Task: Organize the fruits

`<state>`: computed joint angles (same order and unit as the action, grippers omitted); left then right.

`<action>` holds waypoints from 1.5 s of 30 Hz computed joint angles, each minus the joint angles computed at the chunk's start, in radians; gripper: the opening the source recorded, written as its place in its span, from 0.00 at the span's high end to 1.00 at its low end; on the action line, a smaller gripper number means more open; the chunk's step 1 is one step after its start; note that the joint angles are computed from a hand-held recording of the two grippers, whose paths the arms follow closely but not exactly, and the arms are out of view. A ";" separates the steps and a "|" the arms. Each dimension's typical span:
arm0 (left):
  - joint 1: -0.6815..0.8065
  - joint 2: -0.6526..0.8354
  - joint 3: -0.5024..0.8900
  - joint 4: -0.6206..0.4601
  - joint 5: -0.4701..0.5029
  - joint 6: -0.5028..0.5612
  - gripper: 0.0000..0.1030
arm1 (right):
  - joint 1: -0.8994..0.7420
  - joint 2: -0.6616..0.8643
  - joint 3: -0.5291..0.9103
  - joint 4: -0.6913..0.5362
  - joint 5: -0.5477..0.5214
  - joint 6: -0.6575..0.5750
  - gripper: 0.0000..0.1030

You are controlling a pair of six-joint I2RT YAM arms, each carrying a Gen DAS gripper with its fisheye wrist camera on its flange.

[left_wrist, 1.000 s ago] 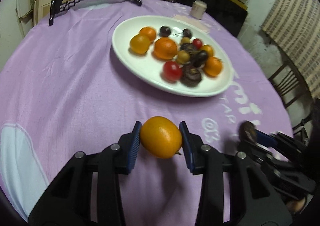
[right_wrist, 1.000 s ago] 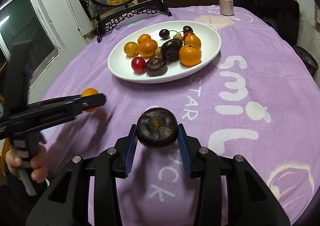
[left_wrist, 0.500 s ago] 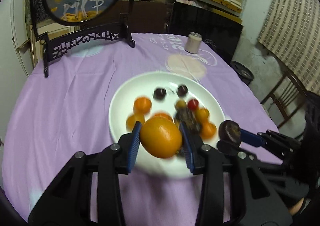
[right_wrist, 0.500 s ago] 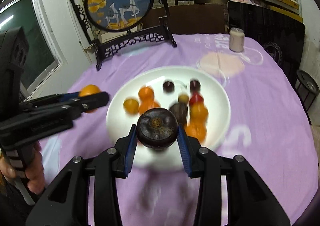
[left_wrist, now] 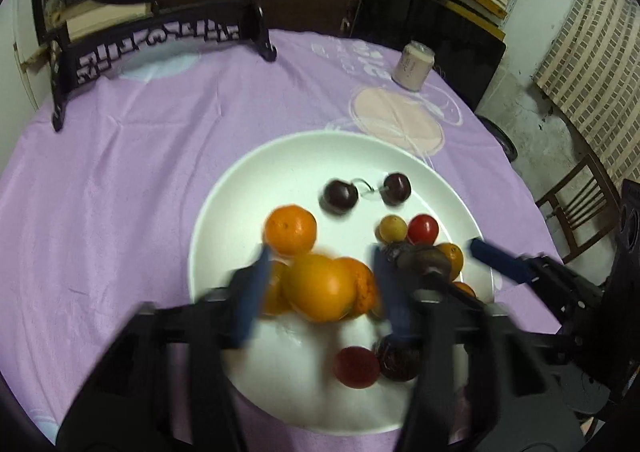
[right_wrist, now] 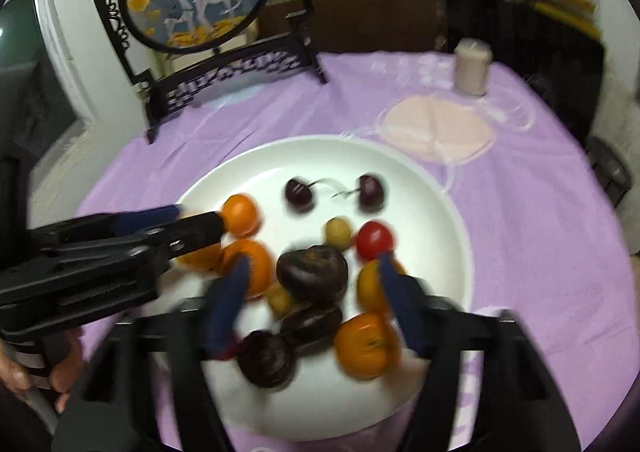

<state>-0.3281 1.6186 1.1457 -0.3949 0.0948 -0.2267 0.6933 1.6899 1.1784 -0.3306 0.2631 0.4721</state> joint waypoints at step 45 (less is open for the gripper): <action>-0.501 -0.975 -0.485 -0.438 -0.533 -0.300 0.02 | 0.548 -0.359 -0.245 -0.396 0.353 0.521 0.02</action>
<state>-0.8296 0.6434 0.6605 -0.8334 -0.4378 -0.5266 1.2411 1.3314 0.9331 -0.7262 0.6156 0.9931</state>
